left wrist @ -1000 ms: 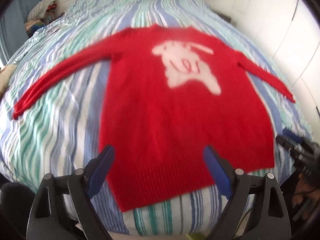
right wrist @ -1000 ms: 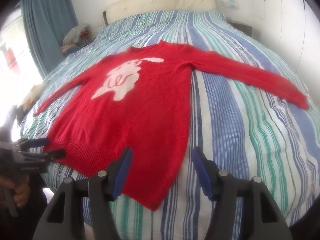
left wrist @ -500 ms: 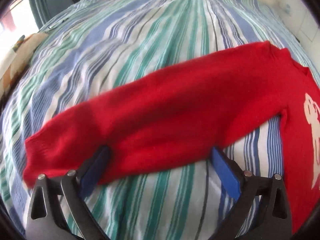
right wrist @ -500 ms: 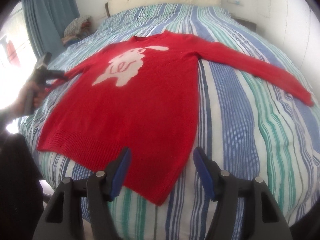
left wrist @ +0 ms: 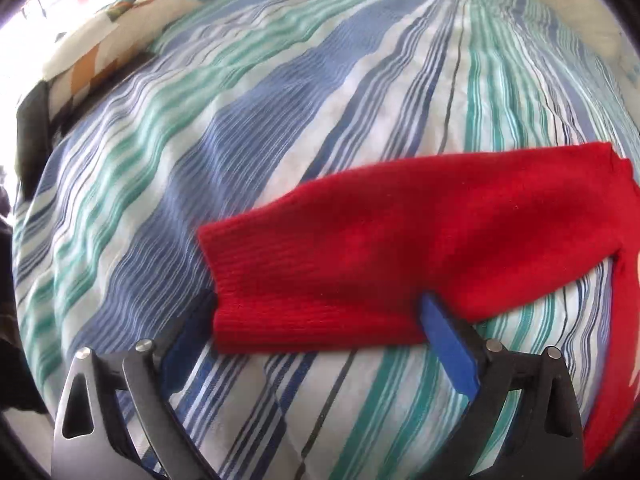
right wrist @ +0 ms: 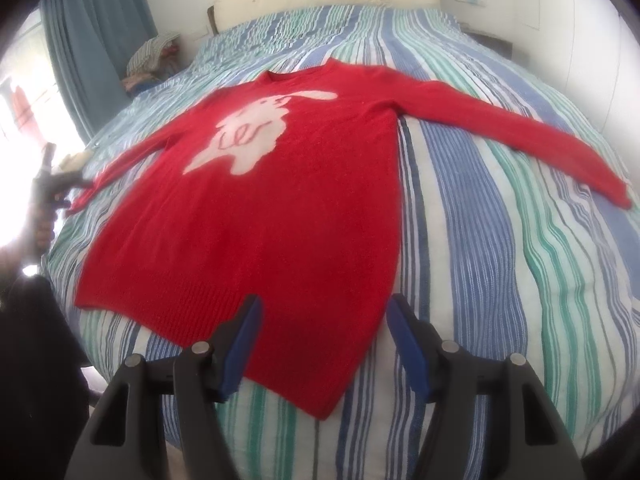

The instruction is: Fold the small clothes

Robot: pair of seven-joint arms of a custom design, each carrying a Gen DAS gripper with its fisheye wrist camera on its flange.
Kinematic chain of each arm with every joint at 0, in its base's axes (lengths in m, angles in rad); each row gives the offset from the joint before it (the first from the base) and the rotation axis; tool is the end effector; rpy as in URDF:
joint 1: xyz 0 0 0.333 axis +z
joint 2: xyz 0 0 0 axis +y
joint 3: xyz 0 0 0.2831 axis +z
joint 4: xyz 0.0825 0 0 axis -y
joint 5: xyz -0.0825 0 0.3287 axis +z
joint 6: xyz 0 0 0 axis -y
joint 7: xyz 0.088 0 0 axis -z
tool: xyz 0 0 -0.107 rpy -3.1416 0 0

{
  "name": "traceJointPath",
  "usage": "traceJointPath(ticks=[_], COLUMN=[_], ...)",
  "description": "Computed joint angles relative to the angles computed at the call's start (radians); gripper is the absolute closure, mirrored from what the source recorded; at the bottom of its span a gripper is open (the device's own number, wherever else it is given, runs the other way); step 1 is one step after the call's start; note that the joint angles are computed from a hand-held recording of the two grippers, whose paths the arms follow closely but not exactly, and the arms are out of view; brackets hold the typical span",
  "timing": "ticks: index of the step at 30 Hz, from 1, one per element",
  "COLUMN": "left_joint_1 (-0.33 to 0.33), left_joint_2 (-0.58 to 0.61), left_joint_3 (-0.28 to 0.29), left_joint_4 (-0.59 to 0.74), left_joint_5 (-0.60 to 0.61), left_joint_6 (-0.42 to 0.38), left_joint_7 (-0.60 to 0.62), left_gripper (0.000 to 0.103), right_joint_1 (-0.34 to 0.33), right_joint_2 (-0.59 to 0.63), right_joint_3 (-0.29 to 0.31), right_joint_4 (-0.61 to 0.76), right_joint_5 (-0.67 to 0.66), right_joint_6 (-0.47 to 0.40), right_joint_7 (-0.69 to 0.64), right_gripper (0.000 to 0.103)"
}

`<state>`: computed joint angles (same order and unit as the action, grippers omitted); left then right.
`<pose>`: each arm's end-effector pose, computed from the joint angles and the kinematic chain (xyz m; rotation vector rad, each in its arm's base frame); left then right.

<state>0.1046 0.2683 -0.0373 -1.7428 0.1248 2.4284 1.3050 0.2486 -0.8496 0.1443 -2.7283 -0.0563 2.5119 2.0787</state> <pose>0.6094 0.0435 0.4566 -2.2059 1.6969 -0.3748 0.2897 0.1264 0.5239 -1.7285 1.8985 -0.4804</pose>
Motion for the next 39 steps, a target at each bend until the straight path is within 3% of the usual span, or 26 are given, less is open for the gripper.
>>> traceJointPath(ticks=[2,6,10,13,16,23,25,26,29,33,35,36,37,39], left_joint_1=[-0.006,-0.004,-0.066,-0.126,-0.166,-0.16,-0.148,-0.143,-0.132,-0.127,-0.129,-0.128,-0.127,-0.128], left_joint_2=[-0.056,-0.204,-0.343,-0.407,-0.426,-0.437,-0.429,-0.426,-0.412,-0.394,-0.387,-0.387,-0.389,-0.396], left_joint_3=[-0.001,-0.05,-0.077,-0.09,-0.105,-0.122,-0.12,-0.119,-0.118,-0.12,-0.118,-0.118,-0.117,-0.112], left_joint_4=[-0.047,-0.165,-0.3,-0.396,-0.458,-0.53,-0.53,-0.531,-0.528,-0.519,-0.513,-0.512,-0.513,-0.519], left_joint_5=[0.002,-0.149,-0.339,-0.376,-0.359,-0.176,-0.136,-0.118,-0.07,-0.004,0.014,0.024,0.035,0.038], left_joint_6=[0.04,0.148,0.237,0.28,0.316,0.388,0.396,0.396,0.373,0.347,0.337,0.332,0.333,0.344], left_joint_7=[-0.031,0.09,0.237,0.239,0.216,0.086,0.04,0.019,-0.04,-0.094,-0.11,-0.12,-0.132,-0.143], left_gripper=[0.004,0.004,0.003,0.003,0.003,0.003,0.003,0.003,0.003,0.003,0.003,0.003,0.003,0.003], right_joint_1=[-0.009,-0.045,-0.068,-0.09,-0.111,-0.266,-0.208,-0.196,-0.134,0.054,0.064,0.027,-0.017,-0.168], right_joint_2=[-0.019,-0.057,-0.028,-0.029,-0.042,0.008,0.062,0.089,0.141,0.181,0.236,0.271,0.304,0.359], right_joint_3=[0.002,-0.001,-0.035,-0.058,-0.117,-0.395,-0.54,-0.584,-0.681,-0.828,-0.835,-0.807,-0.774,-0.637], right_joint_4=[-0.007,-0.027,-0.029,-0.032,-0.038,-0.017,0.002,0.007,0.009,0.037,0.074,0.093,0.114,0.165], right_joint_5=[-0.003,-0.016,0.002,0.018,0.048,0.221,0.342,0.384,0.495,0.657,0.682,0.681,0.671,0.586], right_joint_6=[-0.008,-0.023,0.011,0.061,0.095,0.219,0.252,0.27,0.406,0.588,0.579,0.545,0.505,0.423], right_joint_7=[0.011,0.038,0.052,0.064,0.045,-0.008,-0.061,-0.078,-0.153,-0.239,-0.242,-0.228,-0.213,-0.153], right_gripper=[0.039,0.037,0.037,0.037,0.037,0.037,0.037,0.039,0.05,0.059,0.077,0.095,0.099,0.099])
